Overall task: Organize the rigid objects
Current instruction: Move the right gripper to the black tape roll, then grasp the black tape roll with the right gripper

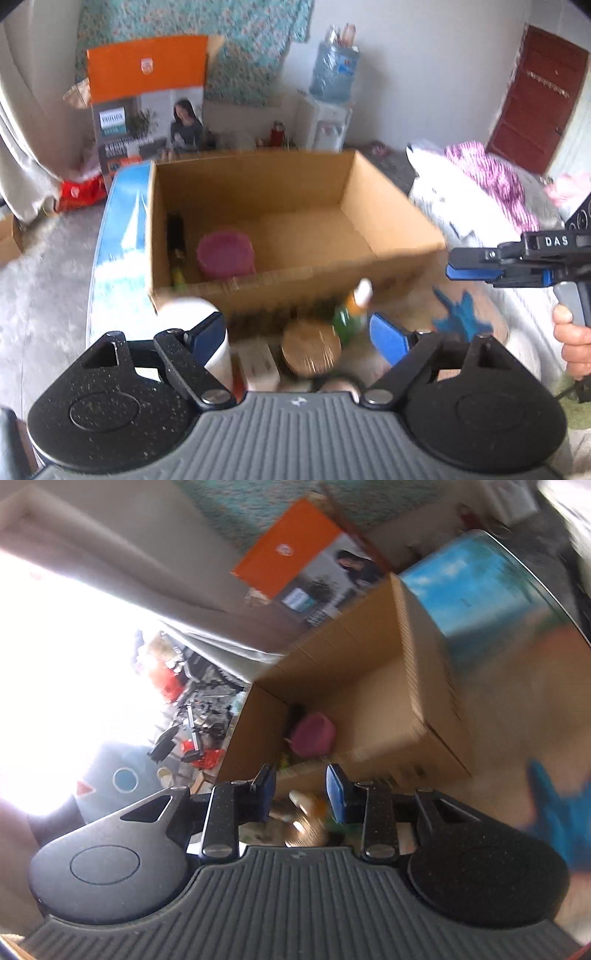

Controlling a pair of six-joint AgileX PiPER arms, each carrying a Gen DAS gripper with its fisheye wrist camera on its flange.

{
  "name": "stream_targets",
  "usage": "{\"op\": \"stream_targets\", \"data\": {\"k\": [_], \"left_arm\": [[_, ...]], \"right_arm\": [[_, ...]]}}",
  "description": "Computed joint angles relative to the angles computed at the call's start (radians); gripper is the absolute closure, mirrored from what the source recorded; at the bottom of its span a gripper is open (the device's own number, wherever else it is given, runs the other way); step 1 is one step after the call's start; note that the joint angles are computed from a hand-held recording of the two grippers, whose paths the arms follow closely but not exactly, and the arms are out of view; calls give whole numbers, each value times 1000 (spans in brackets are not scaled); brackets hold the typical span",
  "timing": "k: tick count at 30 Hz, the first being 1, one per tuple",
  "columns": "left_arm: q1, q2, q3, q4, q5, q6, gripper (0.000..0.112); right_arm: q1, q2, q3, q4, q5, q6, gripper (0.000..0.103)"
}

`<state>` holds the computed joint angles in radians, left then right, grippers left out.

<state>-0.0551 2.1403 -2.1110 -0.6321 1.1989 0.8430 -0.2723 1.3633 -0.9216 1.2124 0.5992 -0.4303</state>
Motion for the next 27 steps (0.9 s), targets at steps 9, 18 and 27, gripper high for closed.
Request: {"op": "stream_targets", "data": {"k": [9, 18, 27], "left_arm": [[-55, -135, 424, 25, -192, 192, 26], [-125, -165, 602, 45, -404, 305, 30], [-135, -138, 609, 43, -421, 327, 44]], "right_arm": [[235, 28, 118, -49, -171, 95, 73], [407, 203, -64, -514, -210, 457, 73], [483, 284, -175, -794, -160, 639, 74]]}}
